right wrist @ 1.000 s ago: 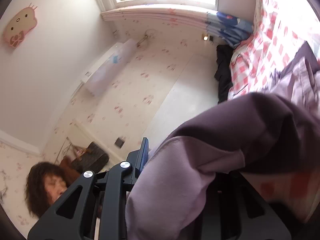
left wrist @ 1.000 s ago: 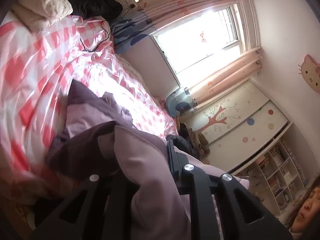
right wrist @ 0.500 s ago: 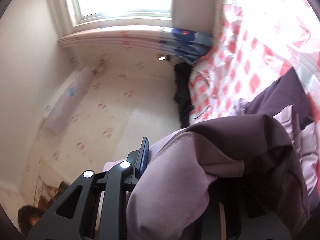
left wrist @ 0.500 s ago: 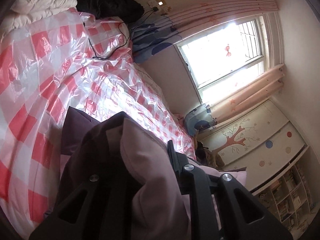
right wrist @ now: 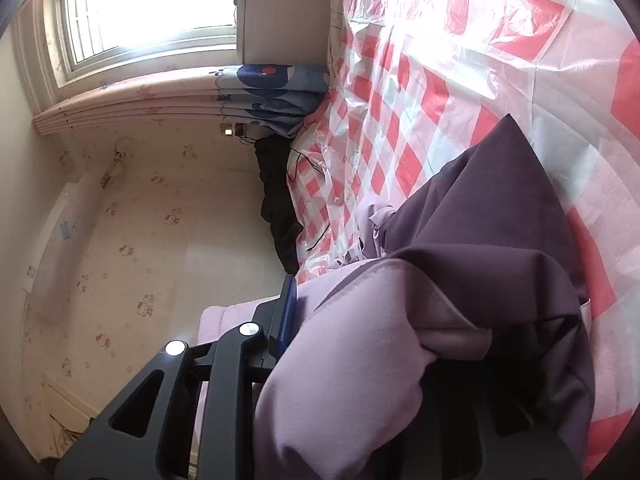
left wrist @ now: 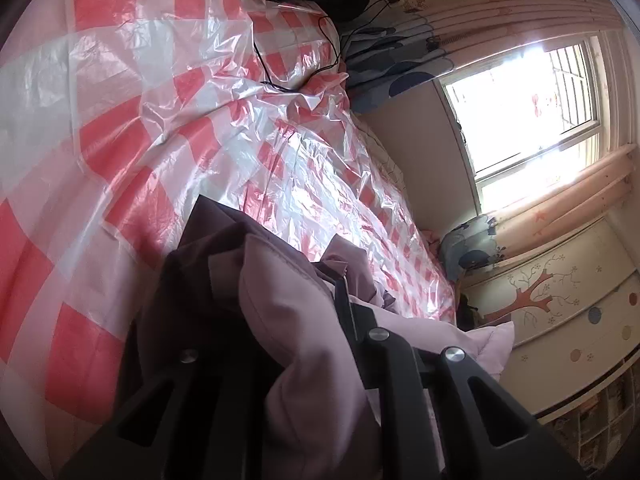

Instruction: Fold large clothes

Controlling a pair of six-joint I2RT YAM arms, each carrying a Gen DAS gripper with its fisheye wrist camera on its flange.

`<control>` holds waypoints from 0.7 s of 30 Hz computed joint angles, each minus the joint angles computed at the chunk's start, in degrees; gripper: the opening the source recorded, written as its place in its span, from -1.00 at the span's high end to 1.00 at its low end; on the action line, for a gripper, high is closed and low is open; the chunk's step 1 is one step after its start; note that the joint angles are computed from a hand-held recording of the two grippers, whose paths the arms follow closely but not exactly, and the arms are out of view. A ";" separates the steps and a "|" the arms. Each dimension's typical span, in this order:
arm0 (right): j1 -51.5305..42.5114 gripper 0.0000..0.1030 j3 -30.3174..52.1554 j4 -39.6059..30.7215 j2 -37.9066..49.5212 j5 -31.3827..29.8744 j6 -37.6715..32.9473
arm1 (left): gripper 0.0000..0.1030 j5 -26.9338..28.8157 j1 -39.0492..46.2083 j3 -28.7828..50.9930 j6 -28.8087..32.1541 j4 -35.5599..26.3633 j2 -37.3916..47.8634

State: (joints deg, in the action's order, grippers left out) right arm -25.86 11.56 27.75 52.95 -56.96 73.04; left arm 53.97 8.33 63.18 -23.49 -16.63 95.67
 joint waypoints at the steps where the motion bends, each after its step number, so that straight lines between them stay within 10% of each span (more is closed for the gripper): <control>1: -0.43 0.51 0.67 -2.04 -0.02 -0.30 -0.85 | 0.70 -1.11 -0.53 0.42 0.31 -0.52 0.00; 7: 0.58 0.50 3.17 -7.12 3.15 1.37 0.36 | 0.69 -12.63 -5.01 0.08 4.04 -2.40 -1.63; 9: 0.42 0.22 3.46 -9.15 1.72 1.32 2.29 | 0.67 -13.37 -5.10 0.74 4.78 -4.14 -3.18; 14: -3.56 -0.87 5.25 -11.86 -7.62 -0.79 8.34 | -0.23 2.32 0.05 -0.11 -5.99 0.23 -7.98; 17: -5.90 -0.87 8.66 -16.60 -12.44 -2.36 8.01 | -0.45 8.00 1.94 -1.37 -17.17 6.31 -10.36; 21: -0.99 -0.87 18.48 -39.43 -16.46 1.40 -9.02 | -0.54 4.08 -0.12 -0.60 -11.73 2.16 -14.87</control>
State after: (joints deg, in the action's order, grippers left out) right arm -26.85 30.04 -11.68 36.49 -55.55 64.01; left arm 58.05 8.21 62.58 -35.22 -14.48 80.80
